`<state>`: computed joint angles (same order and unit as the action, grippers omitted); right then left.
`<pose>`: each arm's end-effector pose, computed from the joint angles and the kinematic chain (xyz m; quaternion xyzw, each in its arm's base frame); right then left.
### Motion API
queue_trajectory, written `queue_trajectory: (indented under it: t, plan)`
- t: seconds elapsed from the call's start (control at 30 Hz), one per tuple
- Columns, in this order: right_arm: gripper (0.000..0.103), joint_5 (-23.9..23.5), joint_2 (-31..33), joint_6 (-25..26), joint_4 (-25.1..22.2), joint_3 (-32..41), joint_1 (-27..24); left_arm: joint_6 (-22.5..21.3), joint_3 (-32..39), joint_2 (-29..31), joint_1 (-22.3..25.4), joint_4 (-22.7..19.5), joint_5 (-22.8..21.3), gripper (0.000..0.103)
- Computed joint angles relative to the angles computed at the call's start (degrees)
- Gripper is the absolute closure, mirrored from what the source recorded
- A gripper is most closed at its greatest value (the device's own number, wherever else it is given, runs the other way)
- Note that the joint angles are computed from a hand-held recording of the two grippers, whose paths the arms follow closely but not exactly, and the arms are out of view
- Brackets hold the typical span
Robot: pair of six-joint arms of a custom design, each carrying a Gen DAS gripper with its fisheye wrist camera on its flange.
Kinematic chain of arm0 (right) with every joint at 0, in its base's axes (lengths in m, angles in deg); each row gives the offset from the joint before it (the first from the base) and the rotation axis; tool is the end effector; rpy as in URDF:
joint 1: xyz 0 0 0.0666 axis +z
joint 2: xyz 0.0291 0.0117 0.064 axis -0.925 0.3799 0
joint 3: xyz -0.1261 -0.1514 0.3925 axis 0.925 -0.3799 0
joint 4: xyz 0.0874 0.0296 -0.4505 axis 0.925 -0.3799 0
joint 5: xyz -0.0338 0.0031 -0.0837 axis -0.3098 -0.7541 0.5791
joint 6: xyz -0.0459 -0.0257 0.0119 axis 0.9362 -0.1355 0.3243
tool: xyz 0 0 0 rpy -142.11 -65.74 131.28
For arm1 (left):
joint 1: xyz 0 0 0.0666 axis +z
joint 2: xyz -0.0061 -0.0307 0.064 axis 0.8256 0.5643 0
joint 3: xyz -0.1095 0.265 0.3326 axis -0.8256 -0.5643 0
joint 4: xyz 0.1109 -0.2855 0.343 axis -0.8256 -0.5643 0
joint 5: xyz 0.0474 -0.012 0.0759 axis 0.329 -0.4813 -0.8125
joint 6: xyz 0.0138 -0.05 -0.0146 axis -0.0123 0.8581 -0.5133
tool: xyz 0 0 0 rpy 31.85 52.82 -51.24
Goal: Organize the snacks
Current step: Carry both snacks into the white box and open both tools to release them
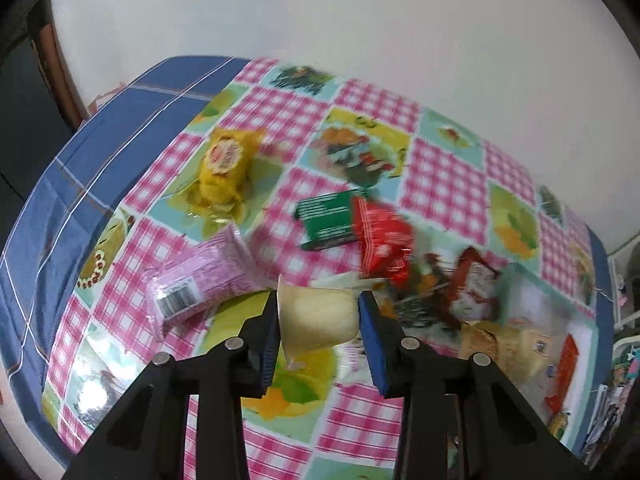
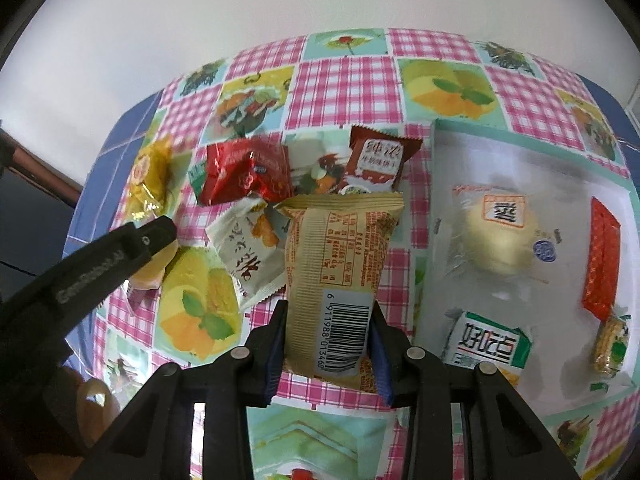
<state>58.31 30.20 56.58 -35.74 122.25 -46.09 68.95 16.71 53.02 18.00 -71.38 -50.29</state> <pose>0.5040 0.2043 0.5389 -0.1022 0.9756 0.1189 0.1538 0.4792 -0.3533 0.5527 -0.2657 0.9329 -0.0040 0.2429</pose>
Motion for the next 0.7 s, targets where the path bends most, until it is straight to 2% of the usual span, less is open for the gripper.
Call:
queue_trajectory:
  t: [0.37,0.57,0.7]
  plan:
    - [0.064,1.1,-2.0,-1.2,-0.1,0.7,-5.6,-2.7,9.7,6.0,-4.1,0.8,1.0,0.064]
    - [0.064,2.8,-3.4,-1.1,0.0,0.4,-10.3,-5.0,16.1,10.2,-6.4,1.0,1.2,0.064]
    - [0.064,1.3,-3.8,-1.1,-0.2,0.2,-14.4,-6.9,21.3,13.7,-7.9,0.1,1.4,0.064]
